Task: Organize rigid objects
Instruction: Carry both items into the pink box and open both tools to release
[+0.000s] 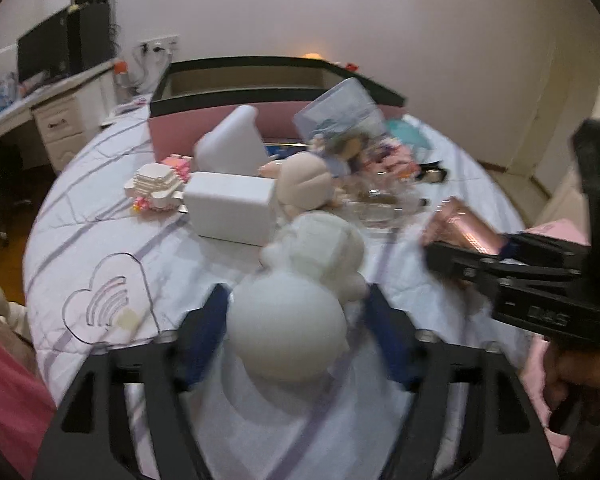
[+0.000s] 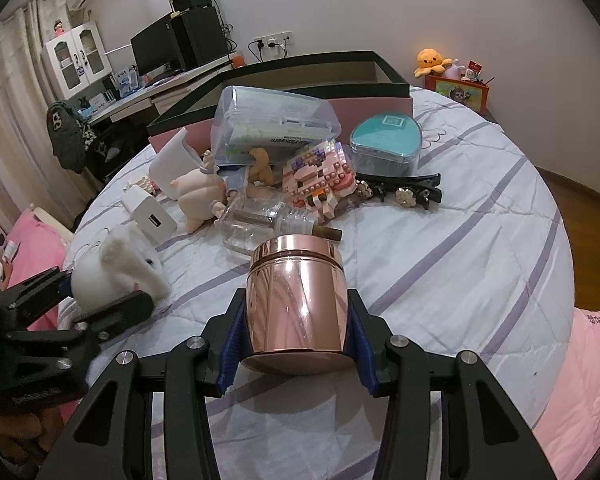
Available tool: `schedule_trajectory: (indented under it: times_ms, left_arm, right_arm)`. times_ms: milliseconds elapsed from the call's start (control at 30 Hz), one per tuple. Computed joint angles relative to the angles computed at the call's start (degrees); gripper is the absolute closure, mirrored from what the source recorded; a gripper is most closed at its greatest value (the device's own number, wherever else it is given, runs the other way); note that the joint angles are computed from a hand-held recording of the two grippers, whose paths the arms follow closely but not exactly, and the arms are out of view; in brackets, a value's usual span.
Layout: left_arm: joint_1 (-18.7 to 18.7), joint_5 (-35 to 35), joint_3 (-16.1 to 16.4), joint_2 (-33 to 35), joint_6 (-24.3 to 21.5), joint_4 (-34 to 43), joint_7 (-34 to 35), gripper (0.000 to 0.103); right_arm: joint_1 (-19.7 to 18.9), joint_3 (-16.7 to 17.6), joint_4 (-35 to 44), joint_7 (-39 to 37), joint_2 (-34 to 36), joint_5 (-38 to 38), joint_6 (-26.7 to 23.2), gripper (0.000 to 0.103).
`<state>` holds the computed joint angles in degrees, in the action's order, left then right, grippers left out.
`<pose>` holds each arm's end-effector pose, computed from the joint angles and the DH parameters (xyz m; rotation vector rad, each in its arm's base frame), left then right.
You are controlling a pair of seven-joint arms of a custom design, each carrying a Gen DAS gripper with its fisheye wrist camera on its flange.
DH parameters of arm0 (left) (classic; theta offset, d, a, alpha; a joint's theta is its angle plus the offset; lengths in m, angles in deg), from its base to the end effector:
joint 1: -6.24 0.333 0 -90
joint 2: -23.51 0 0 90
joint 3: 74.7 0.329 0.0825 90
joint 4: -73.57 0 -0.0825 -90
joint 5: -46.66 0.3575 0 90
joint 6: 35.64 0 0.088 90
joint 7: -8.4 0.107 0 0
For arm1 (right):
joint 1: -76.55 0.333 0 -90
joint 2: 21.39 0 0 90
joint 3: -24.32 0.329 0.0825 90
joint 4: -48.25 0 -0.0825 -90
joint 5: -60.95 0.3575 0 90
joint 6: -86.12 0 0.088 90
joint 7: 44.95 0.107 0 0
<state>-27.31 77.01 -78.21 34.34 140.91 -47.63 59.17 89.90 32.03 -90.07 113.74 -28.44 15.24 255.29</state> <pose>0.4503 -0.3893 0.4404 -1.3839 2.2618 -1.0088 0.4367 0.2206 0.4491 -1.6782 1.8327 -0.5339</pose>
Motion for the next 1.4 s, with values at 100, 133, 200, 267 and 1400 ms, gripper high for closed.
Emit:
schedule_trajectory:
  times_ms: [100,133,200,267,1400]
  left_arm:
    - [-2.0,-2.4,2.24,0.83,2.46,0.21,1.97,0.015]
    - [0.91,-3.13,-0.84,1.07,2.72,0.37,2.82,0.029]
    - [5.18,-8.7,-5.9,1.52,2.46,0.43,8.13,0.04]
    - [4.55,-10.38,-5.36,1.37,3.17,-0.06,9.08,0.04]
    - [3.65,-15.81,0.89,25.16,-17.96,51.02,13.61,0.04]
  right_arm:
    - [0.18,0.15,0.38,-0.12,0.17,0.03,-0.7,0.055]
    - [0.14,0.15,0.38,0.12,0.2,-0.19,-0.55,0.055]
    - [0.16,0.17,0.41,0.4,0.26,-0.56,-0.41,0.055]
    - [0.21,0.23,0.44,0.56,0.19,-0.92,-0.5,0.055]
    - [-0.37,-4.8,35.19,-31.94,19.29,22.7,-8.26,0.055]
